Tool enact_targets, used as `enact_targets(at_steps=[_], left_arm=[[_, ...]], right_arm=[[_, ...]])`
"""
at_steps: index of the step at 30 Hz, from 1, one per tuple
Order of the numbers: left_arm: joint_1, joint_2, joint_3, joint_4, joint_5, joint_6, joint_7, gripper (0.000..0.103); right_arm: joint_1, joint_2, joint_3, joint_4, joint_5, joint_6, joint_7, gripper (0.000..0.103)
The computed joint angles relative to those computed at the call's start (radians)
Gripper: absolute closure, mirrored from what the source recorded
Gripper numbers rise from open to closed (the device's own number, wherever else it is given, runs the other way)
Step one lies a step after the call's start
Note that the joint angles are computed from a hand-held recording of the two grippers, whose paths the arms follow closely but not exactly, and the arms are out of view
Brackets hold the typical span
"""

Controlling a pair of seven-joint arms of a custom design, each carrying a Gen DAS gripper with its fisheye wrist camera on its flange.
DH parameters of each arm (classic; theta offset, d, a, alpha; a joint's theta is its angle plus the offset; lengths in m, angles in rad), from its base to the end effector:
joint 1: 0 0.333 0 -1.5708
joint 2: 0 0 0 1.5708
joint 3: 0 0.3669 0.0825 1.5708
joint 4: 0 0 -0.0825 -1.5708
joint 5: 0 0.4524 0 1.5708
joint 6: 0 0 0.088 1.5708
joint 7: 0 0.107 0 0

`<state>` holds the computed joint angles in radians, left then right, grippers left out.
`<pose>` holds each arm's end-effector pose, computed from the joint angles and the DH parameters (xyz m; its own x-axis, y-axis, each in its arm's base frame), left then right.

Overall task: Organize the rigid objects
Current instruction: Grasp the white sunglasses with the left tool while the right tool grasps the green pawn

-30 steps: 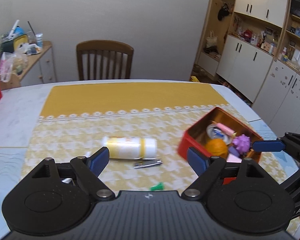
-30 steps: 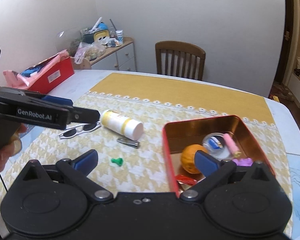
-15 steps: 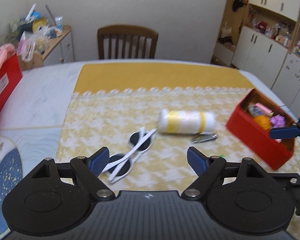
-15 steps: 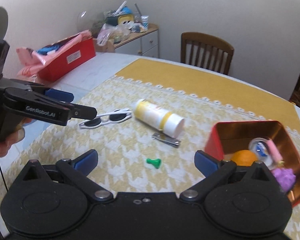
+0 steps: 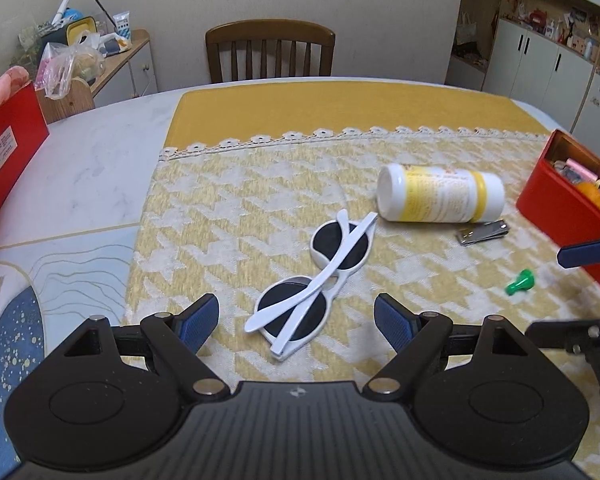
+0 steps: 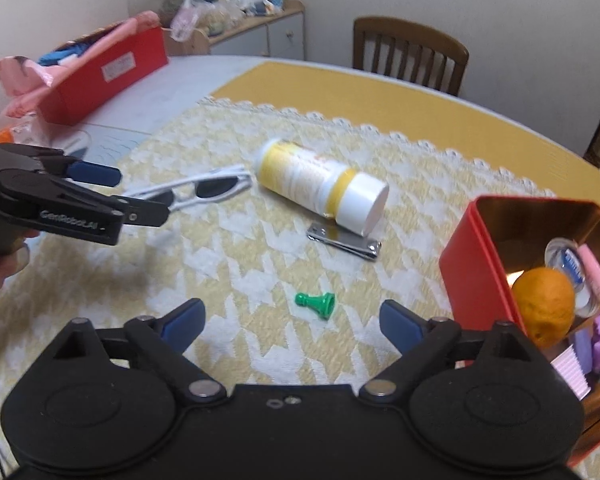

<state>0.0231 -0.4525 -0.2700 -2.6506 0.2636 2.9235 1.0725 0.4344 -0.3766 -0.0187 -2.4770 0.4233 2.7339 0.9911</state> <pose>0.4477 -0.1335 0.4673 -0.0037 -1.0000 0.0018 -0.7400 0.0015 -0.6726 0.4699 0.1896 0.5100 0.6170 -0.7868 -0.0173 -0.6164 -0.4695 -0.6321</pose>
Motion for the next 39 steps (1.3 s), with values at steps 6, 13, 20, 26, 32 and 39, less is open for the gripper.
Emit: enact_targets(at_steps=[6,13,20,26,32,39], left_arm=[[0.045,0.032,-0.033,0.004,0.044,0.023,-0.041,0.019],[0.082,0.037,-0.064,0.0,0.089,0.063,-0.084,0.035],[0.061,0.043,-0.054,0.003,0.097,0.08,-0.061,0.059],[0.071,0.043,-0.071,0.014,0.108,0.055,-0.08,0.06],[0.072,0.042,-0.079,0.03,0.124,0.02,-0.123,0.06],[0.046,0.009,-0.061,0.025,0.112,-0.014,-0.159,0.06]], right_arm=[[-0.02,0.056,0.016,0.027,-0.018,0.007,0.049,0.029],[-0.023,0.076,0.03,0.027,-0.043,0.042,0.052,0.038],[-0.016,0.08,0.026,0.025,-0.041,0.067,0.054,0.051],[-0.007,0.071,0.022,0.009,-0.043,0.091,0.047,0.062],[-0.008,0.064,0.025,0.008,-0.068,0.09,0.049,0.078],[0.008,0.026,0.008,0.001,-0.041,0.073,0.029,0.078]])
